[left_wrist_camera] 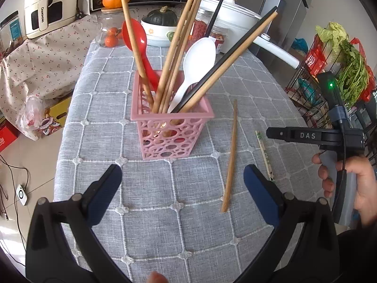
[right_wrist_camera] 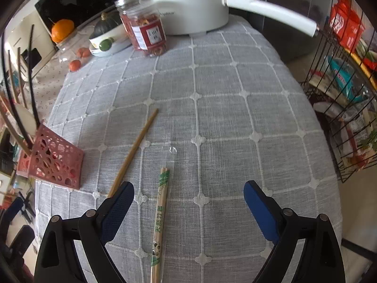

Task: Organize utensils
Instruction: 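Grasp the paper-wrapped chopstick with the right gripper, then grasp the last wooden chopstick with the left gripper while the right gripper holds the wrapped one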

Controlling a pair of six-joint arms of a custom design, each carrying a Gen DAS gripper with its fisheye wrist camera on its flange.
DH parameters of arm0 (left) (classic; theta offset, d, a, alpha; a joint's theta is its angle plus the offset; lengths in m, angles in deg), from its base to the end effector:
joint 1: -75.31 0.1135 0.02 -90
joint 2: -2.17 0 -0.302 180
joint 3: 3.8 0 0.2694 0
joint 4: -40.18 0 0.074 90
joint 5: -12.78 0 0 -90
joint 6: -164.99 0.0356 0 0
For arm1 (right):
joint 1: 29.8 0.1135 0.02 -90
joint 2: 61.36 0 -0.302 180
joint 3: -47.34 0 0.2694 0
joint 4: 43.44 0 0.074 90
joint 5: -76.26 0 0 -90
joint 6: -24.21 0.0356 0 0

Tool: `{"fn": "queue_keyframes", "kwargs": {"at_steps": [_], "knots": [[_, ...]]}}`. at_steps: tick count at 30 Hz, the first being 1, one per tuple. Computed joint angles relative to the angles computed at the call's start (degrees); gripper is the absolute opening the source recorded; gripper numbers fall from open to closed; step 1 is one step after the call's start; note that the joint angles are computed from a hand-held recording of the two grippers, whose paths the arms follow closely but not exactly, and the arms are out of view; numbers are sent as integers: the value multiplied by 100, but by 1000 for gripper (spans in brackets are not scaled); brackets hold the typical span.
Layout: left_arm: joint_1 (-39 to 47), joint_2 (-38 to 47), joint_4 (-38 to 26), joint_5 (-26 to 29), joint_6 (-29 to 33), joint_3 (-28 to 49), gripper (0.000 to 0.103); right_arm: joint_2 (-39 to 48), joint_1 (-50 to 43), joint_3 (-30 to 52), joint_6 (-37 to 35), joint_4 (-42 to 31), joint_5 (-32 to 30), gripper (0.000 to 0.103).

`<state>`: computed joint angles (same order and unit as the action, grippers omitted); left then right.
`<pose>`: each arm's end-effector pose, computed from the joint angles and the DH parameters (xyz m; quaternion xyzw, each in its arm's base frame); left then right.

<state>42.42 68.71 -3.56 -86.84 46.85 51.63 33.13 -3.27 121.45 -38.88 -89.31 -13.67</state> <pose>0.1938 -0.1182 0.2494 0.0141 0.9502 -0.0839 0.2998 0.3045 0.1520 0.2204 0.0034 0.9786 0.0920 0.1841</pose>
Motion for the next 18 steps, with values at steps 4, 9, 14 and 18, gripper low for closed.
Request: {"fn": "queue_keyframes", "kwargs": {"at_steps": [4, 9, 14, 18], "knots": [[-58, 244, -103, 29, 57, 160, 102, 466, 7, 237, 88, -201, -269, 92], [-308, 513, -315, -145, 243, 385, 102, 796, 501, 556, -228, -631, 481, 59], [-698, 656, -472, -389, 361, 520, 102, 595, 357, 426, -401, -637, -5, 7], [-1104, 915, -601, -569, 368, 712, 102, 206, -137, 82, -410, -580, -457, 5]]}}
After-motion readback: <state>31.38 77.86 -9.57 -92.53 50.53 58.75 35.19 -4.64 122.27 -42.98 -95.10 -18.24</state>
